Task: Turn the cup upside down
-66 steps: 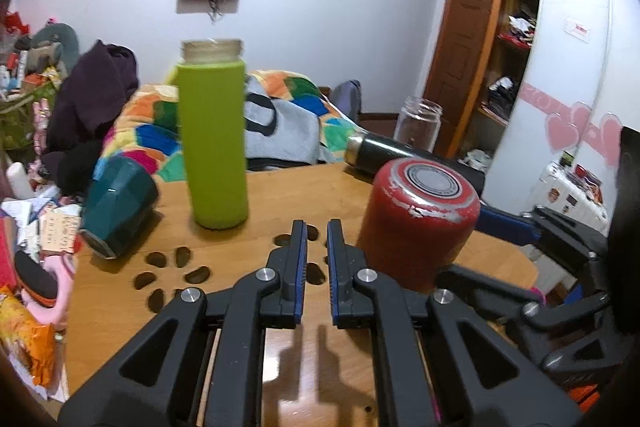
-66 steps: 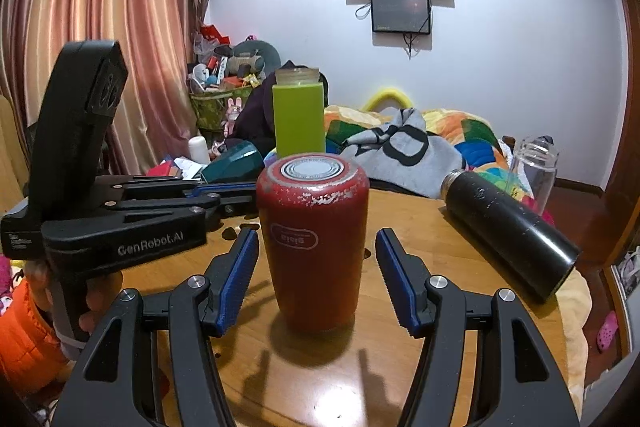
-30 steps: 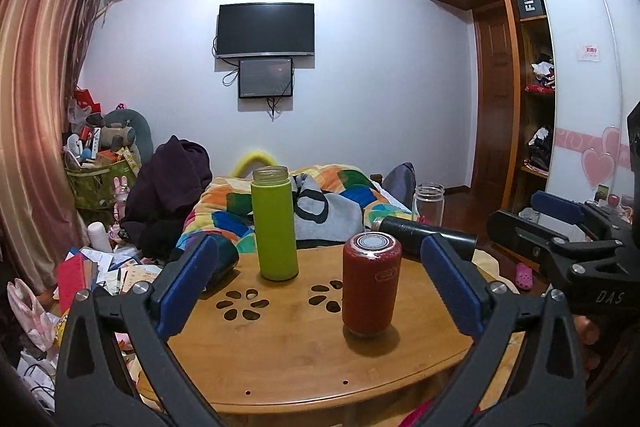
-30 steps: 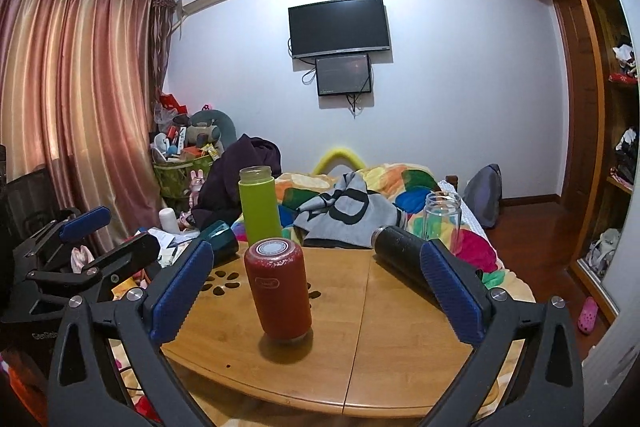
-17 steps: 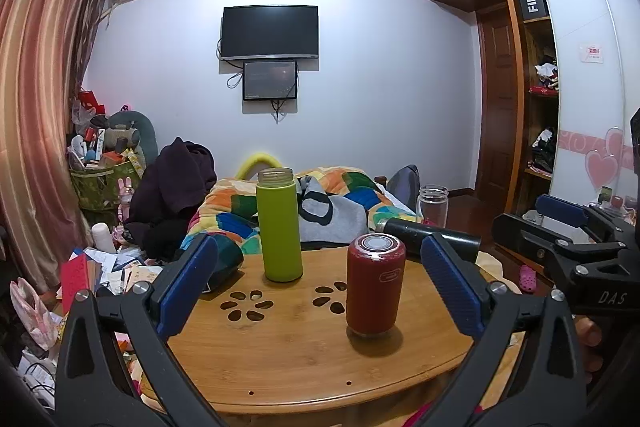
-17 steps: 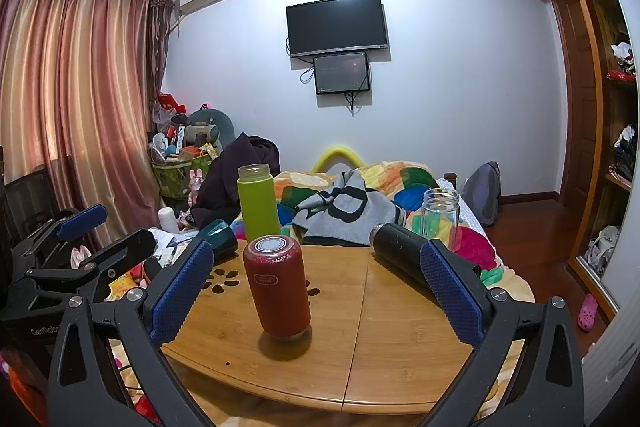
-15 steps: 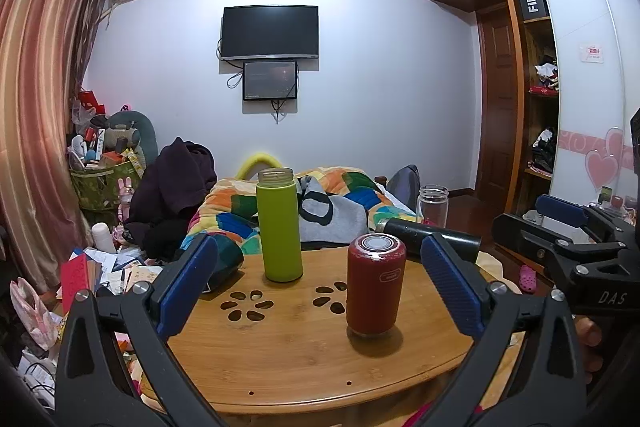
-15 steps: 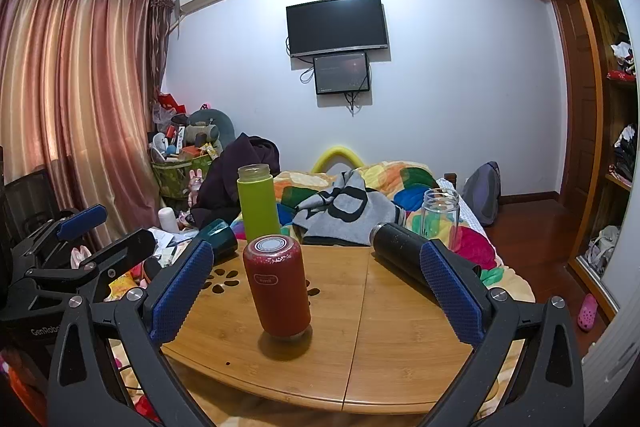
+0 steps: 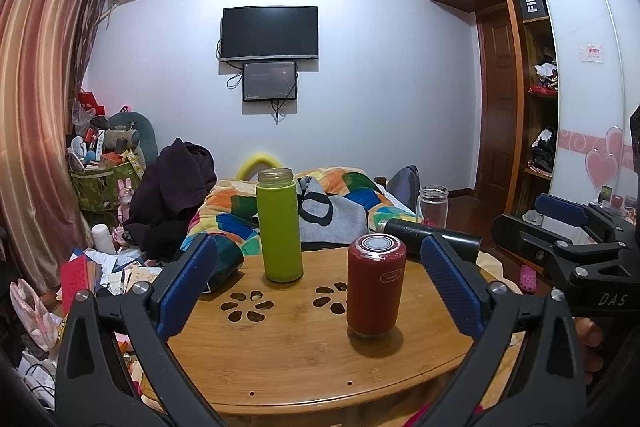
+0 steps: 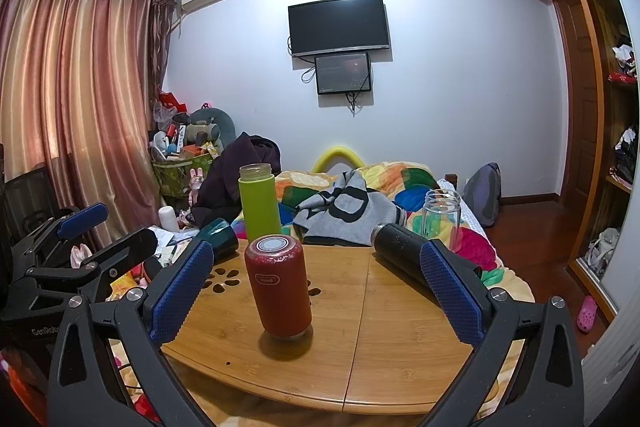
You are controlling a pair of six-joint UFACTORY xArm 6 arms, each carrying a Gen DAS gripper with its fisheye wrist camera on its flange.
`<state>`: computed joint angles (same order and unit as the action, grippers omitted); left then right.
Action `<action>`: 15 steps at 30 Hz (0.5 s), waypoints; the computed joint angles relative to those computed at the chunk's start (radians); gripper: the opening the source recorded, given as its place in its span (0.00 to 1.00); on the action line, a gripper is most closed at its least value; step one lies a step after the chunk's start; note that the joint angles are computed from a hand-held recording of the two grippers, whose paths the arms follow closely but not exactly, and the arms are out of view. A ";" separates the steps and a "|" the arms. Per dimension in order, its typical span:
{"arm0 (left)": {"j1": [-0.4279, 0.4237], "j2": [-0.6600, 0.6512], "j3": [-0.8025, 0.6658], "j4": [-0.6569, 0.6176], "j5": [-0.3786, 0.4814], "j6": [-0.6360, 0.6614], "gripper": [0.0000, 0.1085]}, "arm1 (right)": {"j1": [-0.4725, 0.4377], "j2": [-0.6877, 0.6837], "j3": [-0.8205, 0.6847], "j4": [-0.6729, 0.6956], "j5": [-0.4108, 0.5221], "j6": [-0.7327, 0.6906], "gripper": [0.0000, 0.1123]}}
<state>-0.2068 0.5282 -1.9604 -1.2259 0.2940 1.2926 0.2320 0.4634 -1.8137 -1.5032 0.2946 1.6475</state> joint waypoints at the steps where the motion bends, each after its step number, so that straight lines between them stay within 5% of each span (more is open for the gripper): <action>1: 0.000 0.001 -0.002 -0.001 0.000 0.000 0.95 | 0.000 0.000 0.000 -0.001 0.001 0.001 0.92; 15: 0.006 -0.003 0.007 0.019 0.016 -0.024 0.95 | 0.001 0.001 -0.002 -0.003 0.002 0.001 0.92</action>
